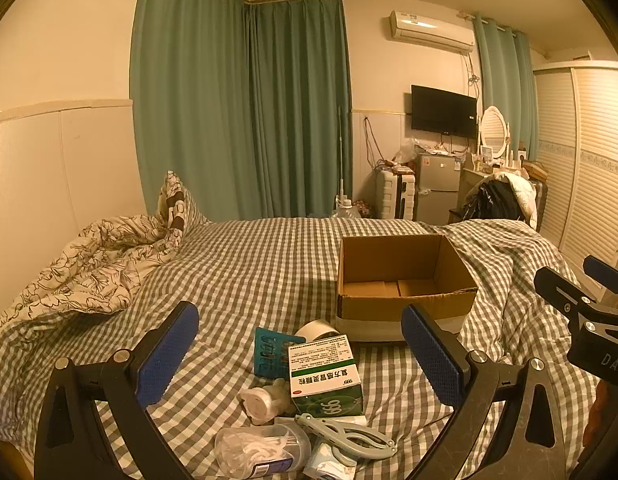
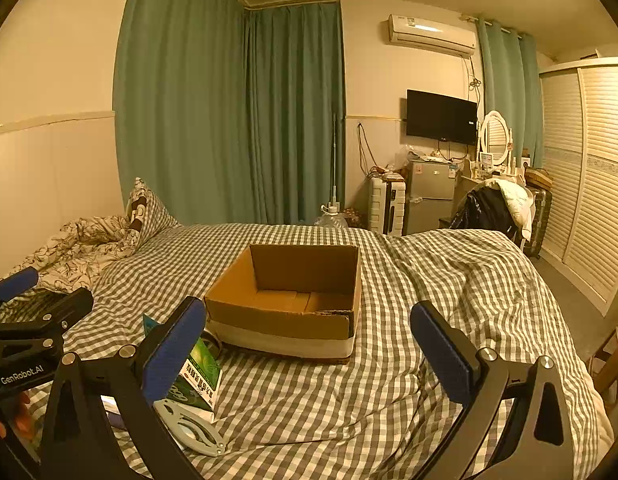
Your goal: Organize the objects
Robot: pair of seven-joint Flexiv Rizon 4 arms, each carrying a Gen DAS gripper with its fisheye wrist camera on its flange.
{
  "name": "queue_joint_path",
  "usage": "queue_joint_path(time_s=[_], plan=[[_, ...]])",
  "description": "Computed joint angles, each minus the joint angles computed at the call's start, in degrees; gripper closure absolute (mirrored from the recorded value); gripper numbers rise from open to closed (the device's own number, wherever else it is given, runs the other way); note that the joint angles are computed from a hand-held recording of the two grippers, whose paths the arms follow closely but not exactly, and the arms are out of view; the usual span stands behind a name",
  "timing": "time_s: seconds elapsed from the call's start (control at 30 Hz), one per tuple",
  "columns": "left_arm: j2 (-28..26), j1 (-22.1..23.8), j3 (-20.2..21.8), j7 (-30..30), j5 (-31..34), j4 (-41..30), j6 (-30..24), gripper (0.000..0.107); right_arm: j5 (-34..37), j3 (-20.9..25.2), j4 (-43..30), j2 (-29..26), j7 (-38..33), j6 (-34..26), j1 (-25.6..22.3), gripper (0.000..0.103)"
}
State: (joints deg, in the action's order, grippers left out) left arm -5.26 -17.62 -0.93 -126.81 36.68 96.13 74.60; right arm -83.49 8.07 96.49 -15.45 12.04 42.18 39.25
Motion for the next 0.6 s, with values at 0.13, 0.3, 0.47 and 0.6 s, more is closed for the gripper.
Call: queue_joint_path(time_s=[0.13,0.3,0.47,0.6], plan=[[0.04,0.06,-0.09,0.25,-0.24,0.08,-0.04,0.004,0.56,0.12,-0.03,0.08,-0.17,0.04,-0.01,0.000],[0.39,-0.18,-0.23,-2.85,2.02,-0.69,-2.68,0.004,1.10,0.11,-0.43,-0.20,-0.75,0.20,0.19,0.000],[0.54,0.42,-0.55,-1.37,0.75,-0.30,-2.71,0.004,1.01,-0.07,-0.83,-0.38,-1.22,1.62,0.17,0.000],[1.48,0.88,-0.36,-1.11,0.69,0.70,-2.31,0.004,0.69,-0.13,-1.37,-0.61,-1.74,3.09,0.45,0.000]])
